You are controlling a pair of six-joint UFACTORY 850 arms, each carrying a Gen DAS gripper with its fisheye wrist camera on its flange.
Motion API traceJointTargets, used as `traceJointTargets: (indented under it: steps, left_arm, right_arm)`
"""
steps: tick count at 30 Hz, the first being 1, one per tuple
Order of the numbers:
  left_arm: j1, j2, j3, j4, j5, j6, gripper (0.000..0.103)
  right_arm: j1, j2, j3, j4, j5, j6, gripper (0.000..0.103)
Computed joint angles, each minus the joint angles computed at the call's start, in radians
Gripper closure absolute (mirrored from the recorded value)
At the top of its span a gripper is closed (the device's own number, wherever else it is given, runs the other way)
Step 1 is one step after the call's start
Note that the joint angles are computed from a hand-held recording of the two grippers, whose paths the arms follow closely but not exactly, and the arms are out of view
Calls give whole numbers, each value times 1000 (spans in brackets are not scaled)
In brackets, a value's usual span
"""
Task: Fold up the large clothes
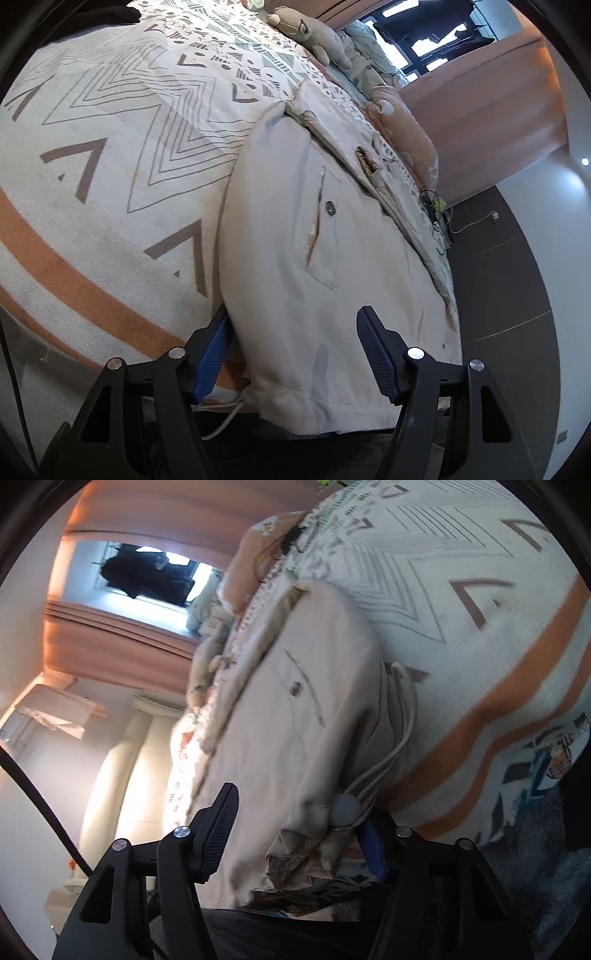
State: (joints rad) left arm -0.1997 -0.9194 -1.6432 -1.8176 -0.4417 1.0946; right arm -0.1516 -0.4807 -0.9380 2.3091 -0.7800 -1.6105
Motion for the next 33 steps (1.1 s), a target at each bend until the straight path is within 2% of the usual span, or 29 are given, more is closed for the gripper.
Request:
traceJointTargets:
  steps: [4,6,9,11,17,20,22,23,24,25,26,29,31,33]
  left_arm:
    - [2,13,20,-127,-71,147,35]
    - [-2,6,8,-117,-67,135,35]
    - [-7,-22,-32,-11,-37,25,35]
    - [-4,-36,-37,9,-45,-14,35]
    - [-4,-34,-21,-46,-30,14,48]
    - [-3,-26,1,-84,-39,46,49]
    - [-12,-19,11,-94,-21,53,49]
    - [-19,-19,3,-63,-6,36,52]
    - [-29,-18,-5,-32,28,20,61]
    - [-33,-19,-8,-17,53,2,82]
    - [-30,-19,-1,-43,42,9,85]
    - [-27,26,72,-261,26,215,90]
    - [-32,57,102,-338,34,307,91]
    - [-31,87,132,-412,5,378,91]
  right_arm:
    - [-4,5,-5,-6,-27,-31,44]
    - [1,-12,-13,-4,-13,-23,44]
    - [12,-41,-29,-1,2,2,44]
    - [20,-48,-37,-2,7,9,44]
    - [33,-51,-49,64,3,-17,44]
    - [50,-54,-38,126,-5,-45,45]
    - [67,-43,-23,152,24,-56,53]
    - [73,-42,-23,146,40,-48,56]
    - [79,-41,-24,148,50,-43,65]
    - [81,-41,-20,161,49,-47,80]
    - [77,-39,-16,172,35,-46,87]
    - [73,-5,32,236,-70,-103,94]
    - [86,40,54,253,-63,-157,96]
    - [96,93,79,260,-68,-187,97]
